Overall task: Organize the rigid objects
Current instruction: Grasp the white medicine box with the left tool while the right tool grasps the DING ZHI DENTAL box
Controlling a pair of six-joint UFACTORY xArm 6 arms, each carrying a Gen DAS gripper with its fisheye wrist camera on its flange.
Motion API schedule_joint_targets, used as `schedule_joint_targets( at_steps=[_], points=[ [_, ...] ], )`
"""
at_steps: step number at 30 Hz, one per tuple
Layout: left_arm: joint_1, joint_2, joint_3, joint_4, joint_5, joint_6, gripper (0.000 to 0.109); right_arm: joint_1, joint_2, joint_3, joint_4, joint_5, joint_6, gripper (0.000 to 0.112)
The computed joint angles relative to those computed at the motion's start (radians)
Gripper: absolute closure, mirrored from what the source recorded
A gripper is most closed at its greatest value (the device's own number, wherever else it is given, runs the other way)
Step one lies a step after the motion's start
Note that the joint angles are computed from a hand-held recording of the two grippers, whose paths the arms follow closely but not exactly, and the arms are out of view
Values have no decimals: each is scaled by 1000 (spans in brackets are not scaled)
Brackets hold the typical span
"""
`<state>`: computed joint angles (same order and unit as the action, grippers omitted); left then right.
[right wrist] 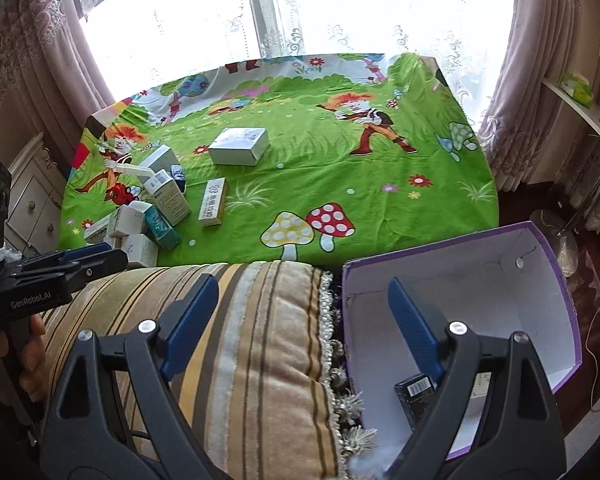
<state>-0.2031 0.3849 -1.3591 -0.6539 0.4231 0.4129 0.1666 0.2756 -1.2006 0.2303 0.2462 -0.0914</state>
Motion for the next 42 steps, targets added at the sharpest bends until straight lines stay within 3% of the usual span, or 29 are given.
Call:
schedule_joint_targets(
  at_steps=[11,22,23,27,32,42],
  points=[
    [116,-12,41,-12,-10,-50,57,42,99,-142,8,89,-32,24],
    [197,55,-41,106,37,-195,57,72,222,-325,42,177,-88,24],
    [206,67,-58,126,49,-219,57,74,235,-343,50,189,-96,24],
    [239,128,-142,218,85,-351,37,78,285,-419,56,241,-94,24],
    [272,237,-304,276,182,-483,26,80,360,-527,35,301,-79,24],
    [277,441,-593,362,368,-661,24,83,564,-839,-32,478,-11,24]
  ],
)
